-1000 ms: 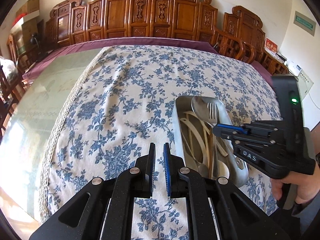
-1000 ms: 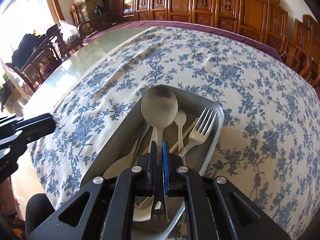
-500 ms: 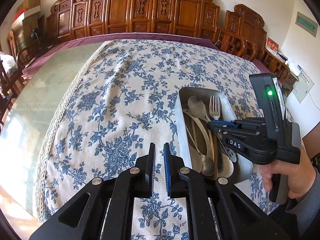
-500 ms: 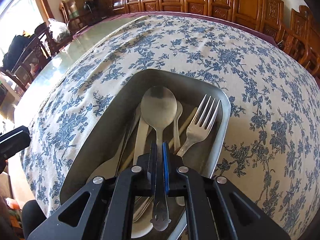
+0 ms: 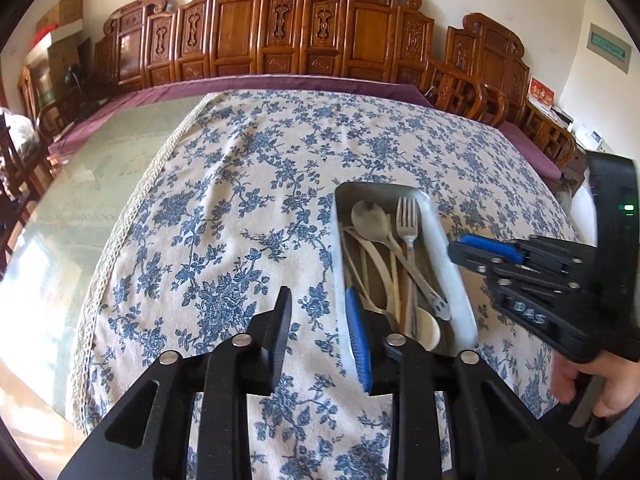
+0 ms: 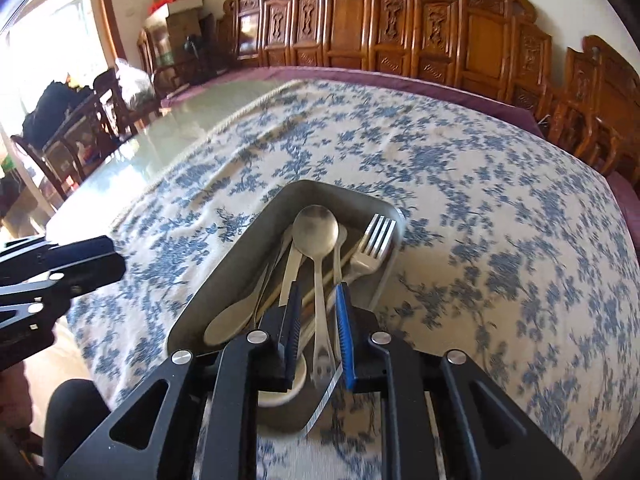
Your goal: Organize utensils
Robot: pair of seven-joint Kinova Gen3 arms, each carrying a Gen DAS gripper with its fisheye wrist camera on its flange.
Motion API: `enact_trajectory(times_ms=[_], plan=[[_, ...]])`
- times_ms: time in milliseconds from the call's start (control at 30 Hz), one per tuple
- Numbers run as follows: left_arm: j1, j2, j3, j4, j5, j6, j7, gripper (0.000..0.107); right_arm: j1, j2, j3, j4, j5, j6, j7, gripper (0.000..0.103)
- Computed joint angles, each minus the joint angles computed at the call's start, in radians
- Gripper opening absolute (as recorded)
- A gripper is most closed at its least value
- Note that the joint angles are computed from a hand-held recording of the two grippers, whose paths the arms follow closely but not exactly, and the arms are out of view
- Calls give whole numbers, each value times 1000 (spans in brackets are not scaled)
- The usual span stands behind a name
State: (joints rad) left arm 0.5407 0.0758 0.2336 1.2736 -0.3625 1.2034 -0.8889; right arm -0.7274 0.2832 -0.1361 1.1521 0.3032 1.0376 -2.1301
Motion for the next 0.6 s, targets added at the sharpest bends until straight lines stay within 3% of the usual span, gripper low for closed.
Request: enact_trajectory(times_ms=[133, 233, 267, 500, 600], plan=[[40, -4, 23, -10, -48, 25, 52, 45, -27, -94, -2, 96, 76, -10, -83, 32], [87, 3, 43, -32, -107, 67, 108, 63, -22, -166, -29, 166, 118, -14, -153, 39], [102, 0, 48, -34, -122, 72, 128, 70, -17, -183, -41, 181, 133, -12, -174, 46], [198, 2, 81, -82, -225, 141, 236, 93, 25, -329, -150, 287, 236, 36, -321, 81], [229, 4, 92, -101, -239, 165, 266, 95, 50, -380, -208, 321, 278, 72, -386, 85]])
